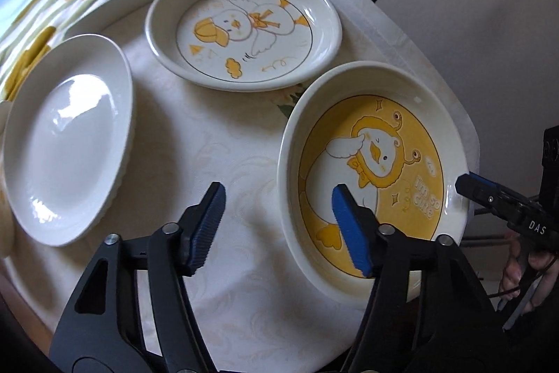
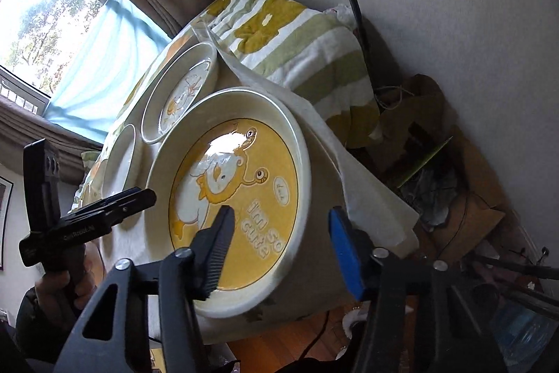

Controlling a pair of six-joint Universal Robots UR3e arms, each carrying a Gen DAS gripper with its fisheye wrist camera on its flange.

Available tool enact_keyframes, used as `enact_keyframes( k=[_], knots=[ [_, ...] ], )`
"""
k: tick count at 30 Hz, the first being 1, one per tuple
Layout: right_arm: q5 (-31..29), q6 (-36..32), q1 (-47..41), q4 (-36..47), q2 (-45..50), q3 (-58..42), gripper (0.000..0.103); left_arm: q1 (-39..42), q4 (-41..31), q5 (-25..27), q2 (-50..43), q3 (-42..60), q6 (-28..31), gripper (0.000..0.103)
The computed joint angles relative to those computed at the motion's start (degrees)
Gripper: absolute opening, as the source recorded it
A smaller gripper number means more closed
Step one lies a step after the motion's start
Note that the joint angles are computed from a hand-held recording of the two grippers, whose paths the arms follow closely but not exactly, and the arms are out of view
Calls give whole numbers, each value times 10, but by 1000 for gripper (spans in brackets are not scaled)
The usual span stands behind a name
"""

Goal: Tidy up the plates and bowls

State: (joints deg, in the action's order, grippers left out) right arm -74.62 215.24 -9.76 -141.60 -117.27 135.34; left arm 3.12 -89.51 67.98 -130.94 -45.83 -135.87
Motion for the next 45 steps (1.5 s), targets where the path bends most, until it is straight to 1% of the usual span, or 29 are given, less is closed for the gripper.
enact_keyframes(
  k=[1, 3, 5, 7, 8, 9, 10, 14, 18, 23, 25, 31, 33, 37, 41, 45],
  knots=[
    [8, -7, -10, -17, 10, 9, 42, -3, -9, 3, -11, 14, 0, 47],
    [19, -11, -22, -24, 11, 17, 34, -7, -31, 8, -33, 46, -1, 30],
    [15, -6, -22, -34, 15, 22, 32, -9, -53, 8, -52, 77, -3, 20],
    [13, -4, -19, -37, 15, 25, 22, -7, -79, 0, -65, 99, 2, 15],
    [12, -2, -18, -37, 16, 25, 19, -6, -91, -4, -71, 111, 4, 12],
    [17, -7, -23, -51, 30, 27, 15, -7, -99, -4, -75, 120, 6, 10],
    [22, -11, -30, -62, 43, 27, 14, -7, -103, -2, -76, 126, 9, 10],
    [16, -13, -24, -63, 58, 17, 13, -9, -112, 3, -93, 152, 14, 10],
    [17, -33, -26, -52, 70, 4, 14, -21, -67, 15, -60, 96, 16, 10],
    [11, -61, -25, -37, 73, -11, 14, -14, -57, 8, -43, 71, 24, 10],
    [7, -66, -22, -43, 72, -12, 14, -10, -55, 3, -33, 61, 23, 10],
    [13, -102, -8, -4, 91, -69, 14, 21, -53, -12, 7, 27, 18, 10],
    [20, -114, 0, 8, 105, -95, 14, 37, -54, -15, 22, 18, 11, 10],
    [35, -142, 28, 37, 155, -172, 14, 81, -34, -16, 86, -52, -9, 10],
    [48, -171, 80, 61, 240, -276, 14, 139, -10, -13, 147, -121, -30, 10],
    [70, -200, 133, 80, 344, -388, 14, 207, 15, -10, 201, -190, -39, 10]
  ],
)
